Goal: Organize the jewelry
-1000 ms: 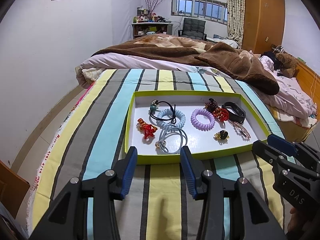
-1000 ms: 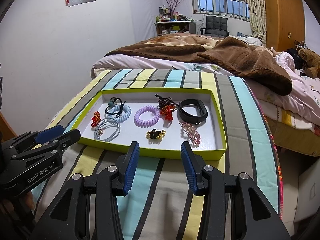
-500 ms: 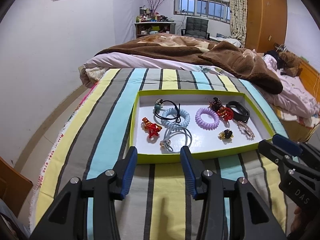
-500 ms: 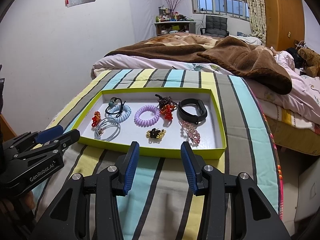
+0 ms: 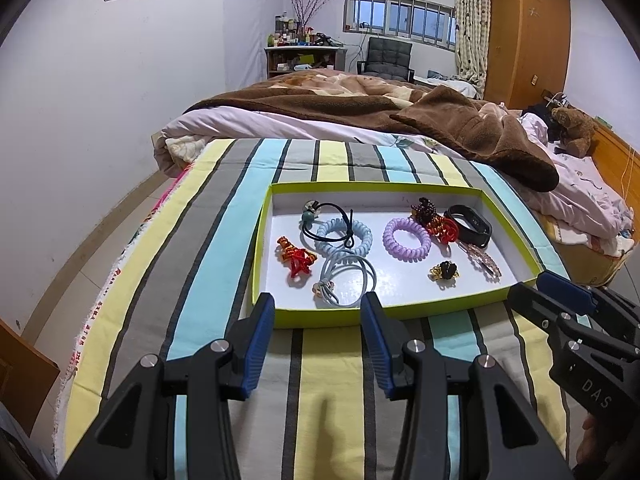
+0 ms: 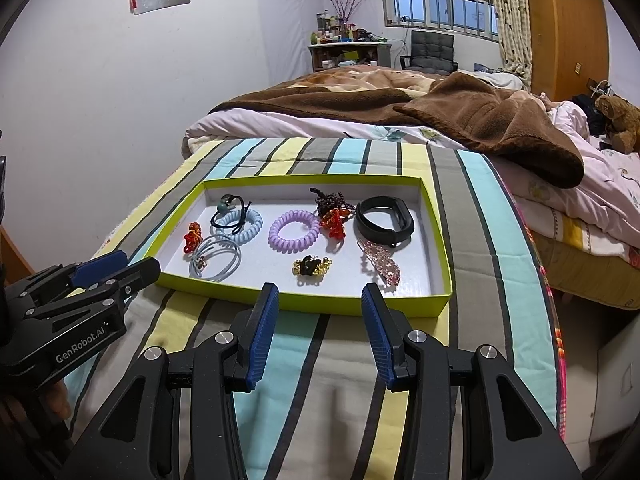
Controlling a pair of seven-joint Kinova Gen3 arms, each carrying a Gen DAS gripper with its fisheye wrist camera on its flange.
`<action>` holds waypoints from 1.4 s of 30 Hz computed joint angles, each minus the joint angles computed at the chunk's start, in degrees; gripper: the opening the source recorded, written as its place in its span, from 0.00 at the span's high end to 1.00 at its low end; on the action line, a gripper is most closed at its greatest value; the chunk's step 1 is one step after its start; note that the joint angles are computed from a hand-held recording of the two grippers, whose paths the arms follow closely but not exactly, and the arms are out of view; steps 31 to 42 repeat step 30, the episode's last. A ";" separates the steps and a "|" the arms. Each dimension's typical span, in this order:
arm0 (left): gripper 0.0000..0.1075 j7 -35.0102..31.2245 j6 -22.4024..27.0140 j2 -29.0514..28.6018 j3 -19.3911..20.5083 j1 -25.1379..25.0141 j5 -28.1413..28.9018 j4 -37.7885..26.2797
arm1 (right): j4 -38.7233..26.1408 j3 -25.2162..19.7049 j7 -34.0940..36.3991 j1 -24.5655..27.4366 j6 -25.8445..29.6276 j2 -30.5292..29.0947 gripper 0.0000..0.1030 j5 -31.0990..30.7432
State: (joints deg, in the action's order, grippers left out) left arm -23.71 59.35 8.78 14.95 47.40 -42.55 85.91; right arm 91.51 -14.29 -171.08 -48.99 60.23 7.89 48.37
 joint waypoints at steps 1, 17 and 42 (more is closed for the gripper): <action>0.57 0.01 -0.06 0.01 -0.03 -0.07 0.13 0.00 | -0.08 0.01 0.12 0.03 0.07 0.02 0.57 -0.09; 0.57 2.46 0.94 0.16 -0.27 0.48 -0.91 -0.10 | 0.15 -0.03 -0.02 0.03 -0.10 -0.11 0.57 0.05; 0.57 2.43 -0.30 -0.41 0.13 -0.32 0.11 0.39 | 0.30 -0.18 -0.28 -0.03 -0.07 -0.22 0.57 0.35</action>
